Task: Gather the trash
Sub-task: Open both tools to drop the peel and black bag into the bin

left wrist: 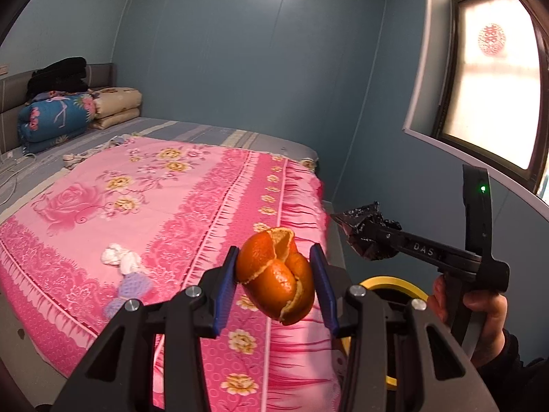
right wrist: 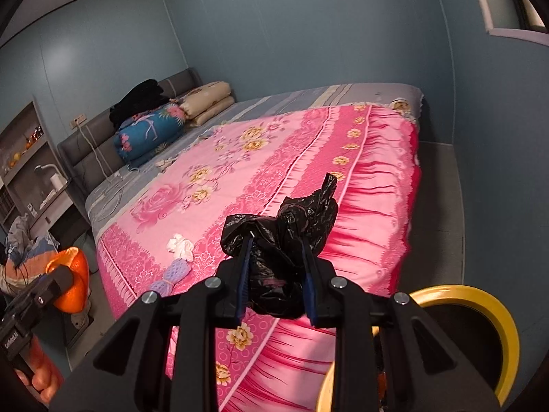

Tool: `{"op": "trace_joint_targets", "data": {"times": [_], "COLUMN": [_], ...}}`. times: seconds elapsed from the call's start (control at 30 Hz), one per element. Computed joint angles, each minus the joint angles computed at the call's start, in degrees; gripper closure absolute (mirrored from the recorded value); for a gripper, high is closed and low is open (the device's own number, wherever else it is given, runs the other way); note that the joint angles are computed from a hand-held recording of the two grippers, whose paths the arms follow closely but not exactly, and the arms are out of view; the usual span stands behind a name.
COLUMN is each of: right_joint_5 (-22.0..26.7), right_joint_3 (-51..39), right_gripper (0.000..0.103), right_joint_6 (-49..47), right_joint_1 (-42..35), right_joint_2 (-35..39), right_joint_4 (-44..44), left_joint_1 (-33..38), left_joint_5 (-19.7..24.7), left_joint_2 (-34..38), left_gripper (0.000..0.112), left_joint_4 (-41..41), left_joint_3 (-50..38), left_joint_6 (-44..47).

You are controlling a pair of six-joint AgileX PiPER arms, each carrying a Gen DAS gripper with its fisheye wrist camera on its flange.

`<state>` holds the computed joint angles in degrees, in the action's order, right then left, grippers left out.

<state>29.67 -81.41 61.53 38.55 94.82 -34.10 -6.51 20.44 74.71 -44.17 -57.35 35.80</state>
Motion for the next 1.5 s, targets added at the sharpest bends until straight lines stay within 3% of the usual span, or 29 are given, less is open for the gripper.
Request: {"op": "trace_joint_targets", "data": {"times": [0.2, 0.53, 0.8, 0.97, 1.13, 1.4, 1.5], "right_joint_5": [2.0, 4.1, -0.9, -5.6, -9.9, -9.6, -8.9], "right_joint_3": [6.1, 14.2, 21.0, 25.6, 28.8, 30.1, 30.3], "right_gripper": [0.078, 0.078, 0.077, 0.077, 0.076, 0.073, 0.064], "right_joint_6": [8.3, 12.6, 9.6, 3.5, -4.2, 1.5, 4.3], "right_joint_1": [0.4, -2.4, -9.3, -15.0, -20.5, -20.5, -20.8], "right_joint_2": [-6.0, -13.8, -17.9, -20.3, -21.4, -22.1, -22.3], "right_joint_4": [-6.6, -7.9, -2.8, 4.3, 13.0, 8.6, 6.8], "left_joint_1": [-4.3, -14.1, -21.1, -22.3, -24.1, -25.1, -24.6], "left_joint_5": [-0.7, -3.5, -3.9, -1.0, 1.5, 4.3, 4.5], "left_joint_2": [0.0, 3.6, 11.5, 17.9, 23.7, 27.1, 27.0], "left_gripper": [0.073, 0.072, 0.072, 0.072, 0.072, 0.069, 0.062], "left_joint_4": [0.0, 1.9, 2.4, -3.8, -0.7, 1.5, 0.6], "left_joint_3": [0.4, -0.7, -5.9, -10.0, -14.5, -17.4, -17.0], "left_joint_6": [-1.8, -4.4, -3.6, 1.3, -2.3, -4.9, -4.7]}}
